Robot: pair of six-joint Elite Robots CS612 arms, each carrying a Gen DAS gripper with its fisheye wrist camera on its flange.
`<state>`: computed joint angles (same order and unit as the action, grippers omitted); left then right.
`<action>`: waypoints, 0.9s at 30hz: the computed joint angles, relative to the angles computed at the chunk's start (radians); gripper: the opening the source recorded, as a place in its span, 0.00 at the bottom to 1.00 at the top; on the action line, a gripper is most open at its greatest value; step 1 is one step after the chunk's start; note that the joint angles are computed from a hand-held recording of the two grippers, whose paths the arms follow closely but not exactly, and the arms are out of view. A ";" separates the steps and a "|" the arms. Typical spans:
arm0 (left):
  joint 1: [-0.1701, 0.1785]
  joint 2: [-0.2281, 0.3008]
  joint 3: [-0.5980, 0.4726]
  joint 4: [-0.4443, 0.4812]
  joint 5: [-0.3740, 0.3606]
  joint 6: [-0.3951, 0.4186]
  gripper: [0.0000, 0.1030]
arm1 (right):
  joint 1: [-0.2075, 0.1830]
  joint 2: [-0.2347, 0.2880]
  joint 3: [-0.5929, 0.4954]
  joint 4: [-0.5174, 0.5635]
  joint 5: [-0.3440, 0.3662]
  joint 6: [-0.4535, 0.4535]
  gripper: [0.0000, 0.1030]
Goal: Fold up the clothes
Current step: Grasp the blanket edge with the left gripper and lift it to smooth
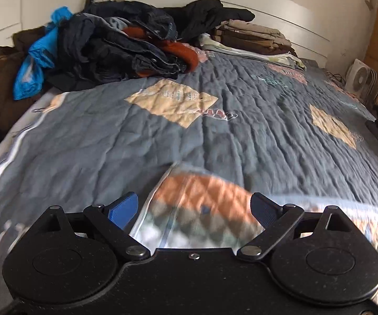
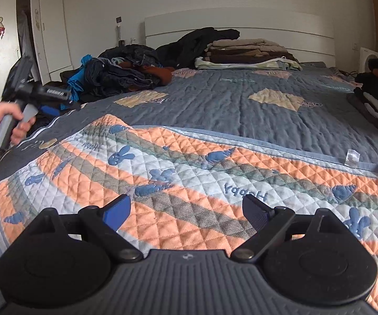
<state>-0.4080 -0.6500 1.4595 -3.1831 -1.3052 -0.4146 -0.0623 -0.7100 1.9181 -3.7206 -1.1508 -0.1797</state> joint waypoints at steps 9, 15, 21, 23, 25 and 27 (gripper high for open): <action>0.049 0.107 -0.209 0.339 -0.038 -0.136 0.86 | 0.004 0.014 -0.030 0.097 -0.006 -0.038 0.89; 0.040 0.078 -0.095 0.162 -0.131 0.109 0.15 | 0.002 0.013 -0.029 0.128 -0.005 -0.053 0.89; 0.024 -0.010 0.063 0.072 -0.236 0.321 0.06 | -0.004 0.011 -0.027 0.113 0.001 -0.019 0.89; 0.001 -0.039 0.133 -0.014 -0.204 0.375 0.06 | -0.005 0.012 -0.028 0.115 0.003 -0.018 0.89; -0.026 -0.059 0.186 -0.097 -0.160 0.437 0.05 | -0.004 0.013 -0.029 0.115 0.001 -0.018 0.89; -0.058 -0.067 0.217 -0.167 -0.058 0.509 0.05 | -0.003 0.013 -0.030 0.115 -0.001 -0.018 0.89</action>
